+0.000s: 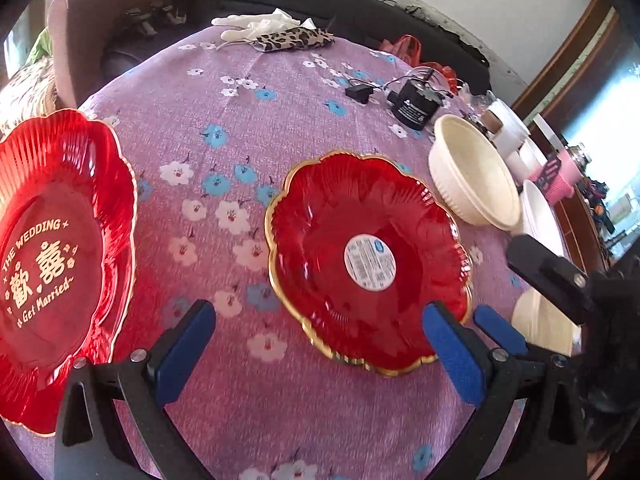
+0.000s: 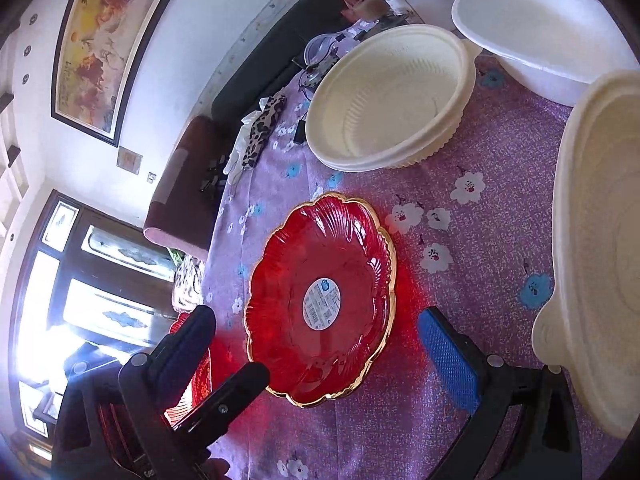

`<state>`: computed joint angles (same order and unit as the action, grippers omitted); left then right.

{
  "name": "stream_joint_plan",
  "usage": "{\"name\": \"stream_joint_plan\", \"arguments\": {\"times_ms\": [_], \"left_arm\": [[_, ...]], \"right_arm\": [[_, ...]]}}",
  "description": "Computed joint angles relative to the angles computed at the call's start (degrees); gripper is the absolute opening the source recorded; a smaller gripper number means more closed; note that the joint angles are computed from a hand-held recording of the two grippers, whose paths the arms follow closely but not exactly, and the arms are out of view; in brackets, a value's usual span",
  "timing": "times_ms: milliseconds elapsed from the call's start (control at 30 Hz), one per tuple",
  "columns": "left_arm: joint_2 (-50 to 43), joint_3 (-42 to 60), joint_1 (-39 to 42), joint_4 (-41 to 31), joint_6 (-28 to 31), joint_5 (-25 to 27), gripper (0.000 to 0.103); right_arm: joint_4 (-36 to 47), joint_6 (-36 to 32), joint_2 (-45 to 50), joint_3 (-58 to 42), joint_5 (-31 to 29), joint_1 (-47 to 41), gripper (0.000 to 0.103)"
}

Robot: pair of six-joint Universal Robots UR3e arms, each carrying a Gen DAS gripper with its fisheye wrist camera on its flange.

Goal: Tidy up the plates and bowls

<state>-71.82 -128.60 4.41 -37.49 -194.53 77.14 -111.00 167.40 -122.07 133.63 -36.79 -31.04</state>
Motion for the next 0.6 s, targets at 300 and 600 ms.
{"name": "stream_joint_plan", "arguments": {"times_ms": [300,600], "left_arm": [[-6.42,4.99,-3.15,0.55,-3.56,-2.83,0.103],[-1.32,-0.61,14.32,-7.59,4.06,-21.57,0.103]], "right_arm": [[1.03,-2.20,3.72,1.43,5.19,-1.99,0.103],[4.38,-4.59,4.36,2.03,7.85,-3.23,0.103]]}}
